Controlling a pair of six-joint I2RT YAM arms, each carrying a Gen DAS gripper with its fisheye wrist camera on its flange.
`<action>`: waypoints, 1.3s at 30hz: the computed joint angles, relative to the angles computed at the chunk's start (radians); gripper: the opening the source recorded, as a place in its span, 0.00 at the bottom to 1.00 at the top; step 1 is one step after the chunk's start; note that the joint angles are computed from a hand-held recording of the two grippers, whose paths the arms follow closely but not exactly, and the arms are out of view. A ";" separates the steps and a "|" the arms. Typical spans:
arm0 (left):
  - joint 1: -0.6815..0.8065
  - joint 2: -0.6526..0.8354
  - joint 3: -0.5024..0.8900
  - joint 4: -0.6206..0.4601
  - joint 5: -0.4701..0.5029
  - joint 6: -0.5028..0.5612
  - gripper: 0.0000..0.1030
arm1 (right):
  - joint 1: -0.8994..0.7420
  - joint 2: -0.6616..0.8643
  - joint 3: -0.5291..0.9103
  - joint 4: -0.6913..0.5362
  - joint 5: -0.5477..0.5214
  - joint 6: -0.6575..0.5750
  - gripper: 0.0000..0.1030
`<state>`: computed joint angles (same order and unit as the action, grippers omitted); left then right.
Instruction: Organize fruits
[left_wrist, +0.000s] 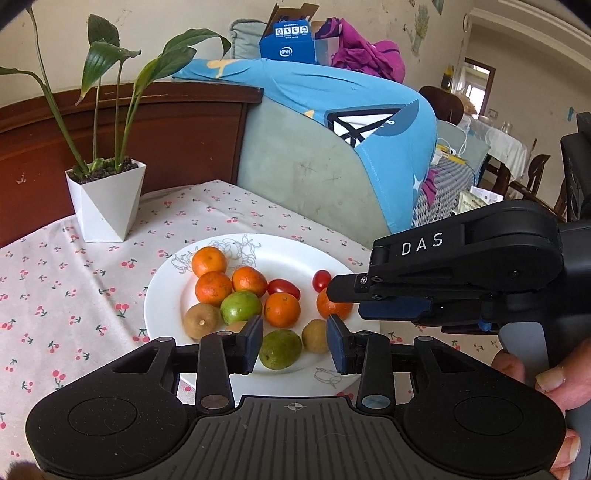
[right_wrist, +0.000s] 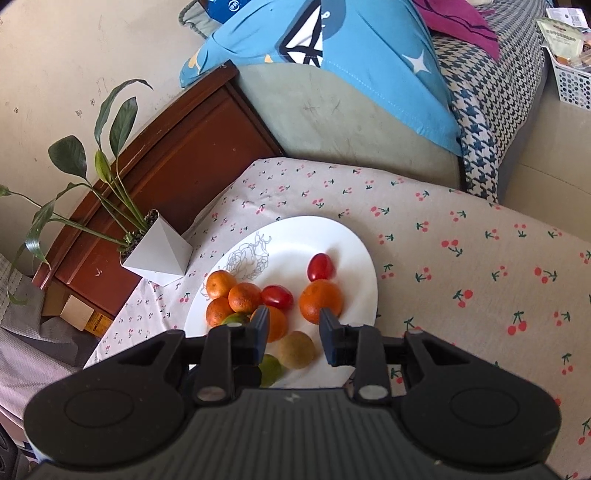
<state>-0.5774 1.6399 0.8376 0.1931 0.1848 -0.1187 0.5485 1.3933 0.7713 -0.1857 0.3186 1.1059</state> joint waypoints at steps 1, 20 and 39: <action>0.002 -0.006 0.000 -0.005 -0.003 -0.004 0.43 | -0.001 -0.002 0.001 -0.002 0.002 -0.002 0.30; 0.038 -0.098 0.179 -0.487 -0.147 -0.003 0.91 | 0.089 0.028 0.205 -0.392 0.141 0.080 0.79; 0.053 0.039 0.345 -0.687 -0.259 -0.089 0.93 | 0.175 0.184 0.352 -0.665 0.204 0.160 0.92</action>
